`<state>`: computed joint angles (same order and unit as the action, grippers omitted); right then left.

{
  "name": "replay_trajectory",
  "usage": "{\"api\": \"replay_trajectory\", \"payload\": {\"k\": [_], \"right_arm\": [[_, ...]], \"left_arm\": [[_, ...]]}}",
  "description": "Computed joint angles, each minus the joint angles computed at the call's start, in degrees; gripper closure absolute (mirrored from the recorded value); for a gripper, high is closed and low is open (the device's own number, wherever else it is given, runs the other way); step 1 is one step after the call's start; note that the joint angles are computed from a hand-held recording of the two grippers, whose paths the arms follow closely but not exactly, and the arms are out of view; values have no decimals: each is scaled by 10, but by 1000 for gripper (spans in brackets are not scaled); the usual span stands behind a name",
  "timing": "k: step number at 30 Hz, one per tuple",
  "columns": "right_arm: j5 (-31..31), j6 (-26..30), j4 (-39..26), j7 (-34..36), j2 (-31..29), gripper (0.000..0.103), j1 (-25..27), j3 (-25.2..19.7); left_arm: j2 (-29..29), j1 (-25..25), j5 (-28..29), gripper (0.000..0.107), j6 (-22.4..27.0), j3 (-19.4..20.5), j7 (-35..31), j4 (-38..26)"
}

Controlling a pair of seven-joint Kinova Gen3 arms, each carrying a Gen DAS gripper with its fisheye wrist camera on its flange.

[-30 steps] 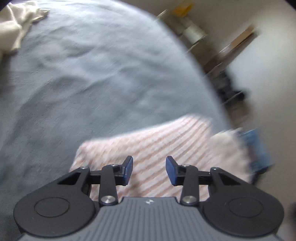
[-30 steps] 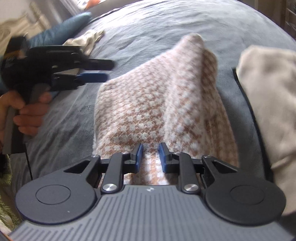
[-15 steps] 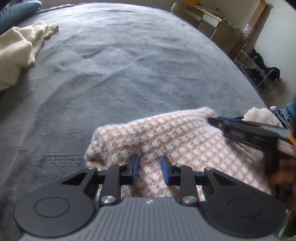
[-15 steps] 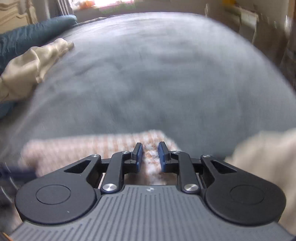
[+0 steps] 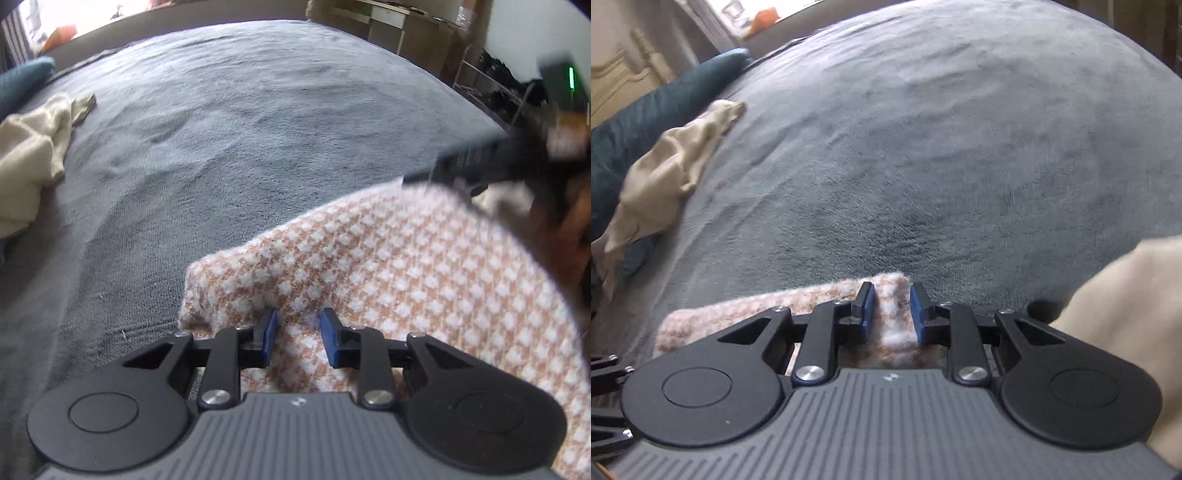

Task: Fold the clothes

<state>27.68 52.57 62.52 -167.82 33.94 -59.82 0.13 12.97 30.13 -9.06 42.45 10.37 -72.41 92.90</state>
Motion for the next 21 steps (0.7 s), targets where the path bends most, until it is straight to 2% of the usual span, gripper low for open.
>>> {"api": "replay_trajectory", "payload": {"k": [2, 5, 7, 9, 10, 12, 16, 21], "right_arm": [[8, 12, -10, -3, -15, 85, -4, 3], [63, -28, 18, -2, -55, 84, -45, 37], [63, -36, 25, 29, -55, 85, -36, 12], [42, -8, 15, 73, -24, 86, -12, -30], [36, 2, 21, 85, -13, 86, -9, -36], [43, -6, 34, 80, -16, 86, -27, -16], [54, 14, 16, 45, -48, 84, -46, -6], [21, -3, 32, 63, -90, 85, -56, -61]], "left_arm": [[-4, -12, 16, 80, -8, 3, -17, 7], [-9, -31, 48, 80, -20, 8, -47, 16], [-10, -36, 57, 80, -25, 9, -62, 20], [-12, -48, 80, 80, -31, 14, -90, 24], [-12, -57, 93, 80, -33, 19, -106, 25], [-11, -62, 104, 79, -29, 19, -133, 24], [-20, -106, 189, 79, -46, 29, -223, 46], [-21, -140, 268, 79, -51, 33, -322, 60]]}}
